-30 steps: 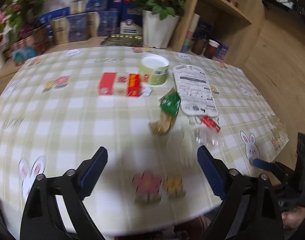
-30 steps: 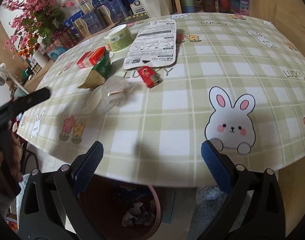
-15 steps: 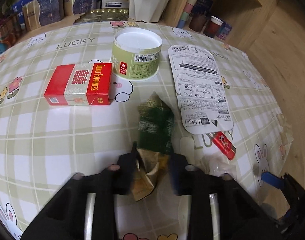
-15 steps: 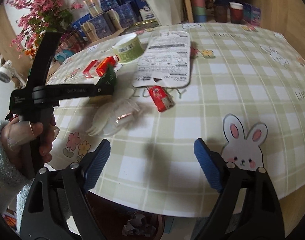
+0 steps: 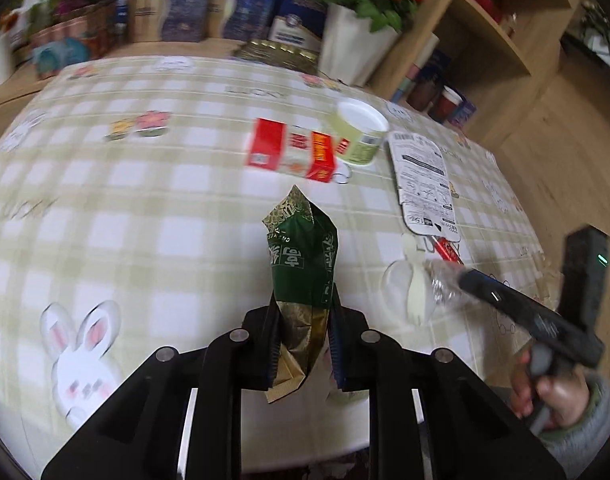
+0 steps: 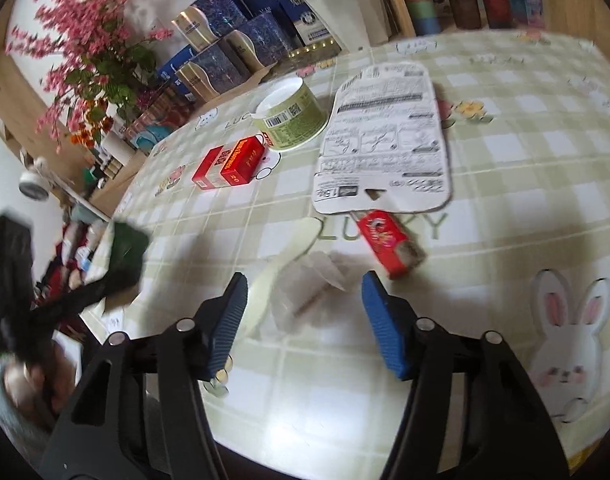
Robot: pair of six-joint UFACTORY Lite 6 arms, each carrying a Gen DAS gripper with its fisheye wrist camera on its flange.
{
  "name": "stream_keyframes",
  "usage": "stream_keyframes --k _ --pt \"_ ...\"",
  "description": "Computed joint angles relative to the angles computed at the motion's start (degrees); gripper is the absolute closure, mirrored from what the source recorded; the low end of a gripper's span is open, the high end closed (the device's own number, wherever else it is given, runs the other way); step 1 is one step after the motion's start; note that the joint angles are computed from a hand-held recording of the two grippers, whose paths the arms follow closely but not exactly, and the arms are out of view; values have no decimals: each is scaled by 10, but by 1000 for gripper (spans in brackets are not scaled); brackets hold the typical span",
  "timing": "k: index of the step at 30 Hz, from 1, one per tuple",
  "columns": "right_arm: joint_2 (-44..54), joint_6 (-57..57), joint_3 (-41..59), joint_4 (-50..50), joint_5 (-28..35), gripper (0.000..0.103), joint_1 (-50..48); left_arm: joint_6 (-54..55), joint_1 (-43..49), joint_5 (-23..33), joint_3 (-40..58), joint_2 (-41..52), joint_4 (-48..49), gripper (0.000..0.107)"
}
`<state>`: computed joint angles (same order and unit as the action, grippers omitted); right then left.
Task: Collect trash
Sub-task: 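Grasp the clear plastic wrapper with the right gripper while the left carries the green bag over the bin, then open the right gripper to drop the plastic wrapper into the bin while the left holds the green bag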
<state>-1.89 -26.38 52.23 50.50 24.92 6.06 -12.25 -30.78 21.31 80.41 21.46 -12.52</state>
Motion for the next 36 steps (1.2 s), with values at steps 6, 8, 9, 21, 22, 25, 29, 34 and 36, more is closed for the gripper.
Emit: stream_keyframes --k 6,8,9,21,22,25,29,34,36 --pt "42 58 15 13 -18 64 10 -60 -1 -27 -161 -155 30 87" --pt "18 80 -2 0 -32 73 16 -81 -4 -30 -194 -190 35 87" --pt "-1 90 -14 -7 -39 74 20 -82 -4 -33 -208 -204 30 87" --pt "-232 338 -107 -268 -5 78 97 -168 -75 -35 -247 -269 37 87" --pt "-252 363 -116 -289 4 78 112 -176 -82 -34 -249 -274 41 87" --pt "-297 422 -142 -339 26 78 159 -205 -102 -31 -268 -300 50 87" --pt "-343 520 -177 -405 48 78 241 -278 -129 -25 -301 -344 109 87" --pt "-364 681 -210 -496 49 78 378 -376 -159 -7 -353 -409 187 87" --pt "-350 719 -215 -508 45 78 413 -405 -167 0 -370 -428 210 87"
